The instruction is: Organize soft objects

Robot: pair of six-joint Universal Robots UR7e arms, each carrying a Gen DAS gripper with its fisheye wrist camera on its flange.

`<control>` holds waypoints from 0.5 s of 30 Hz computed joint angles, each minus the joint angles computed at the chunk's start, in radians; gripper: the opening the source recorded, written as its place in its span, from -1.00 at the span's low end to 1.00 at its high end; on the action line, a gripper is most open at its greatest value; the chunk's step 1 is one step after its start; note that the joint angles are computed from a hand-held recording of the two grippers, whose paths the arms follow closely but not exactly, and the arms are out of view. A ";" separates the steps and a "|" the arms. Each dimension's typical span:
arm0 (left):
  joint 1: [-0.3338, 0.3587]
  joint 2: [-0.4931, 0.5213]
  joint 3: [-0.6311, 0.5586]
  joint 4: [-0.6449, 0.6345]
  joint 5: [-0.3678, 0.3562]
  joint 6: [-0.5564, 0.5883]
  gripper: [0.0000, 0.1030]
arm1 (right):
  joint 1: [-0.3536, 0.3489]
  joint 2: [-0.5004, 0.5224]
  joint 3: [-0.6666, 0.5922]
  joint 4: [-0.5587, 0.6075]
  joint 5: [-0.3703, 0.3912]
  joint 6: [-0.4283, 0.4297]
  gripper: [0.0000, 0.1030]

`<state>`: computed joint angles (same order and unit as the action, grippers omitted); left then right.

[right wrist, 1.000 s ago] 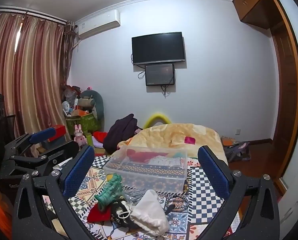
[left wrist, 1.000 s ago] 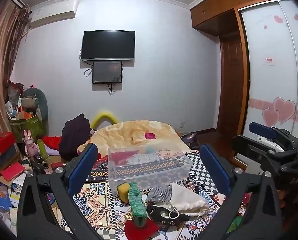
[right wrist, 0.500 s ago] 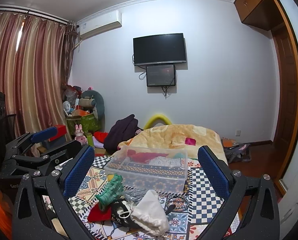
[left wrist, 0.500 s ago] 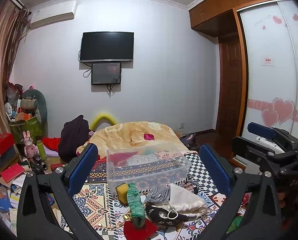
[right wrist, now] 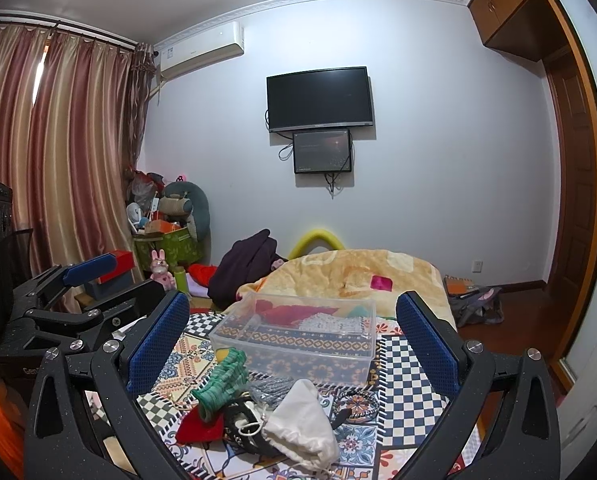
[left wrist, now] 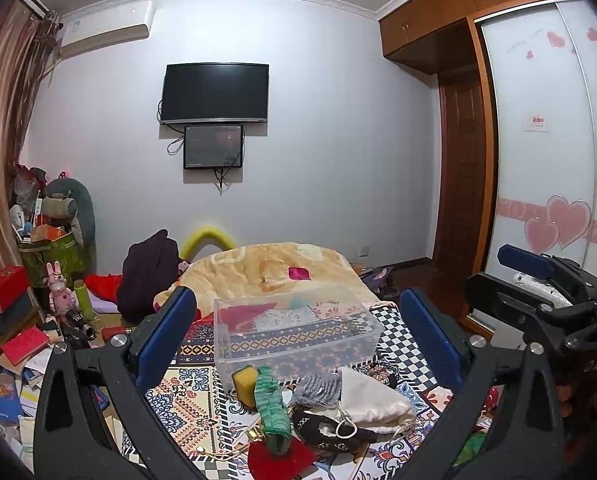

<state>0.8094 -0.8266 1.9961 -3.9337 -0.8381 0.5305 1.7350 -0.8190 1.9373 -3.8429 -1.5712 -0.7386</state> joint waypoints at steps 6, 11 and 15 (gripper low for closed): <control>0.000 0.001 -0.001 -0.001 0.000 -0.001 1.00 | -0.001 0.001 -0.001 -0.002 0.000 -0.005 1.00; -0.001 0.001 -0.001 -0.001 0.001 -0.001 1.00 | -0.002 0.002 -0.001 -0.004 0.000 -0.006 1.00; 0.000 0.000 0.000 0.000 0.001 -0.001 1.00 | -0.001 0.001 -0.001 -0.002 0.000 -0.006 1.00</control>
